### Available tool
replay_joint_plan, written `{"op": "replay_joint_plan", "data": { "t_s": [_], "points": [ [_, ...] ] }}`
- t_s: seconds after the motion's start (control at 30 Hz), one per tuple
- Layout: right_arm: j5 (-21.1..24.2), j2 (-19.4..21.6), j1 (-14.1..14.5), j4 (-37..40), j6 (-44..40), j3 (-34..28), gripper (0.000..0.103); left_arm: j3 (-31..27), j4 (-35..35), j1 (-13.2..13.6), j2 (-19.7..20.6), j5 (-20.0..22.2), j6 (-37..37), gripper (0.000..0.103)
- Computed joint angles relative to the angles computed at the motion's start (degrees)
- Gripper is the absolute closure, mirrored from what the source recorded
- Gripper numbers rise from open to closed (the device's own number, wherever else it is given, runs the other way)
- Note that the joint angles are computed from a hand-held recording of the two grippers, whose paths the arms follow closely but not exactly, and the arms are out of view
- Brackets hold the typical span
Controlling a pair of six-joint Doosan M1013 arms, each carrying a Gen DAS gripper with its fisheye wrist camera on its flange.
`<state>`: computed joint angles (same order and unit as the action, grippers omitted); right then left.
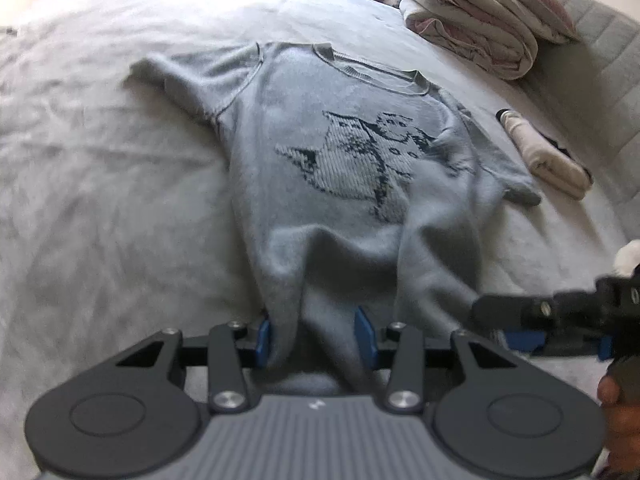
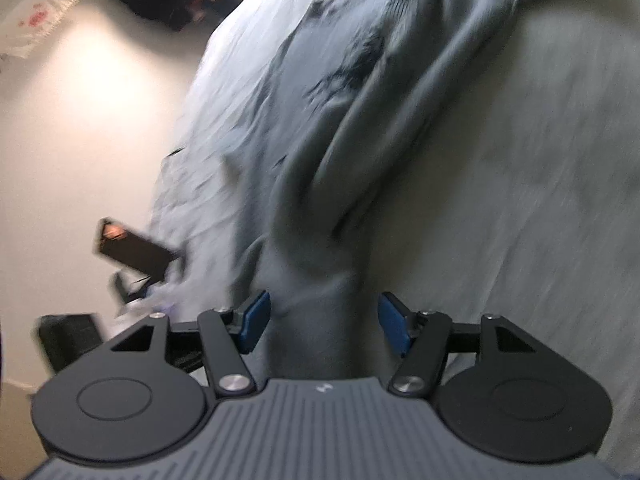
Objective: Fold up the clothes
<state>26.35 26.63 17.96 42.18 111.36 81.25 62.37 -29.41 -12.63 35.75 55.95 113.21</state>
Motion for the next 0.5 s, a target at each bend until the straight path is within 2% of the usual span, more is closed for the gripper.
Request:
{"op": "replay_joint_plan", "data": {
  "t_s": [0.07, 0.2, 0.3, 0.4, 0.47, 0.5],
  "points": [
    [1.2, -0.1, 0.1, 3.9, -4.2, 0.3, 0.038, 0.4, -1.7, 0.4, -0.2, 1.1, -0.3, 0.061],
    [2.6, -0.1, 1.3, -2.9, -1.2, -0.2, 0.048, 0.7, -3.5, 0.7, -0.4, 3.1, -0.6, 0.063],
    [1.9, -0.7, 1.4, -2.8, -0.4, 0.7, 0.053, 0.7, -4.7, 0.8, -0.4, 4.8, -0.8, 0.065],
    [0.4, -1.7, 1.4, -3.3, 0.5, 2.0, 0.066, 0.8, -5.3, 0.8, -0.5, 5.7, -0.9, 0.069],
    [-0.7, -2.3, 1.3, -3.7, 0.8, 2.6, 0.072, 1.0, -5.5, 0.7, -0.6, 5.8, -0.8, 0.075],
    [-1.0, -2.5, 1.3, -3.7, 0.8, 2.8, 0.075, 1.0, -5.8, 0.8, -0.6, 5.8, -0.8, 0.083]
  ]
}}
